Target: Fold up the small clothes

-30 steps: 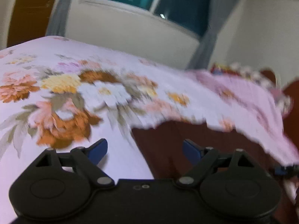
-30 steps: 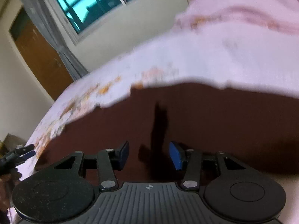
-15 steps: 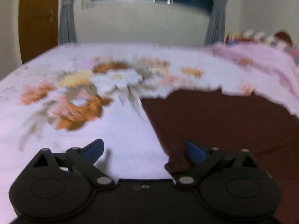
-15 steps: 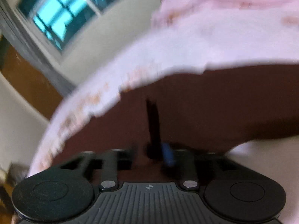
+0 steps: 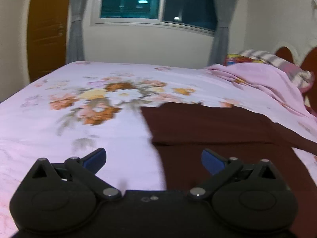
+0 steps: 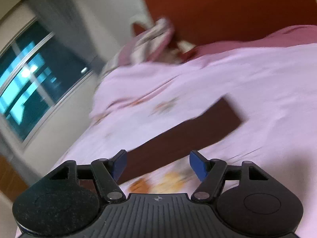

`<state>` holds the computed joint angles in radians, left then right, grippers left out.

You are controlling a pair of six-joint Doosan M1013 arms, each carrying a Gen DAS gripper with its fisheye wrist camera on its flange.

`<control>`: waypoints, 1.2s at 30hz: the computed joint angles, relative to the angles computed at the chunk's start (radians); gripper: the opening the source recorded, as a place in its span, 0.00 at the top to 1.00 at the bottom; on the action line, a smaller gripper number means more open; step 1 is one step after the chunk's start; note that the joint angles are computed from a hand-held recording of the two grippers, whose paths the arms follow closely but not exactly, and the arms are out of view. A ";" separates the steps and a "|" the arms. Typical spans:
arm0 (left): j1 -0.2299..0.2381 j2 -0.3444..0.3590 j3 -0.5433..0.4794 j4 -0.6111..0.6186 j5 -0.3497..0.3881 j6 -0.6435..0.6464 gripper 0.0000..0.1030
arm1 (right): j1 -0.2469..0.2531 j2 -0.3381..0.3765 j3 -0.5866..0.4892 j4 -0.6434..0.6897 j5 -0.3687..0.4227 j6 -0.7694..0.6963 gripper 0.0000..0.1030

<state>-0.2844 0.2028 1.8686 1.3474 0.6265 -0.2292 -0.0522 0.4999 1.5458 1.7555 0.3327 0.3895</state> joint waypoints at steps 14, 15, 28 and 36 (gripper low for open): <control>-0.121 0.242 -0.270 -0.154 -0.090 0.233 0.01 | -0.110 0.139 -0.149 -0.294 0.079 0.471 0.48; -0.123 0.251 -0.276 -0.174 -0.089 0.247 0.01 | -0.114 0.144 -0.148 -0.276 0.088 0.459 0.48; -0.129 0.278 -0.280 -0.269 -0.050 0.322 0.01 | -0.103 0.230 -0.254 -0.270 0.121 0.447 0.80; -0.117 0.286 -0.293 -0.270 -0.074 0.317 0.01 | -0.103 0.243 -0.275 -0.351 0.113 0.560 0.87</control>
<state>-0.4016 0.4887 1.5757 1.0778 0.5530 0.0876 -0.1548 0.7430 1.2709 1.4041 0.4459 0.9496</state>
